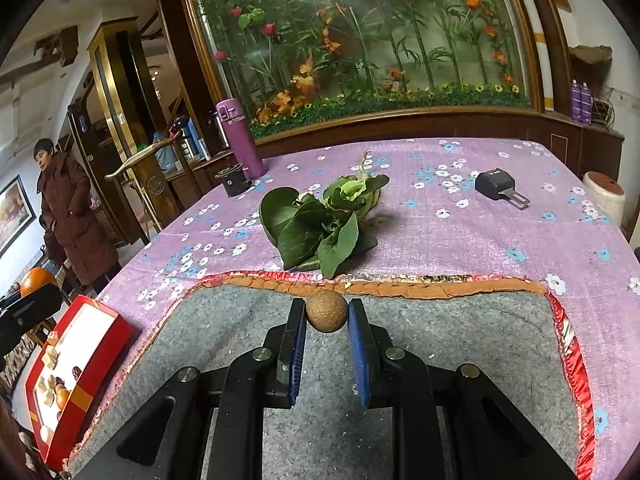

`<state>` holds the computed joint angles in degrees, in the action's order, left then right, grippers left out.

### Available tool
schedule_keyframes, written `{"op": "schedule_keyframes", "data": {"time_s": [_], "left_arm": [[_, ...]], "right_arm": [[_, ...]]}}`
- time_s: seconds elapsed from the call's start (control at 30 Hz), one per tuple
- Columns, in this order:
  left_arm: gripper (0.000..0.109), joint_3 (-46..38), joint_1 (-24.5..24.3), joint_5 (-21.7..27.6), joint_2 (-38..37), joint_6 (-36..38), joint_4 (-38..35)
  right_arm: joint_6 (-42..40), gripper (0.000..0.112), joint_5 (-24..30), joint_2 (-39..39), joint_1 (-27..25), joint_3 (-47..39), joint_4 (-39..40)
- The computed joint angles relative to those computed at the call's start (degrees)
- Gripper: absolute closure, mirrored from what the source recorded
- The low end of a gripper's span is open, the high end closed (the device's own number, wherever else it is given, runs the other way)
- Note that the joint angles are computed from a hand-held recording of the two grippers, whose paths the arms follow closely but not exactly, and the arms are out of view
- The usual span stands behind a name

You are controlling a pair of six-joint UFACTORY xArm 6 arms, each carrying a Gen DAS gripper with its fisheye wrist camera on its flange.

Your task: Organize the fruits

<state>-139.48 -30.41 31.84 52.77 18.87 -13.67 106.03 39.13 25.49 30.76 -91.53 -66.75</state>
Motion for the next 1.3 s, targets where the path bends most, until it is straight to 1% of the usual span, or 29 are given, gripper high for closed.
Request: {"op": "schedule_keyframes", "data": {"time_s": [0.37,0.6,0.77,0.9,1.03,1.3], "left_arm": [[0.074,2.4,0.6,-0.9,-1.1,0.0,-0.8],[0.074,6.0,1.0,-2.7,-3.1,-0.1,-1.1],[0.074,9.0,1.7,-4.2,-4.9,-0.2,-1.4],[0.074,10.6,2.2,-5.0,-5.8,-0.5,-1.5],[0.074,14.1,2.9,-6.8,-7.8,0.1,-2.0],[0.074,19.2,4.5,-8.9,-10.5,0.6,-2.7]], "right_arm": [[-0.7,0.092,0.1,0.5,-0.1,-0.3,0.6],[-1.8,0.092,0.3,0.9,0.2,-1.1,1.0],[-4.1,0.092,0.5,1.9,1.0,-3.0,1.8],[-6.7,0.092,0.9,3.8,2.3,-6.3,2.4],[-8.8,0.092,-0.1,6.4,3.5,-10.6,2.8],[-15.3,0.092,-2.3,13.5,5.4,-22.2,5.8]]}}
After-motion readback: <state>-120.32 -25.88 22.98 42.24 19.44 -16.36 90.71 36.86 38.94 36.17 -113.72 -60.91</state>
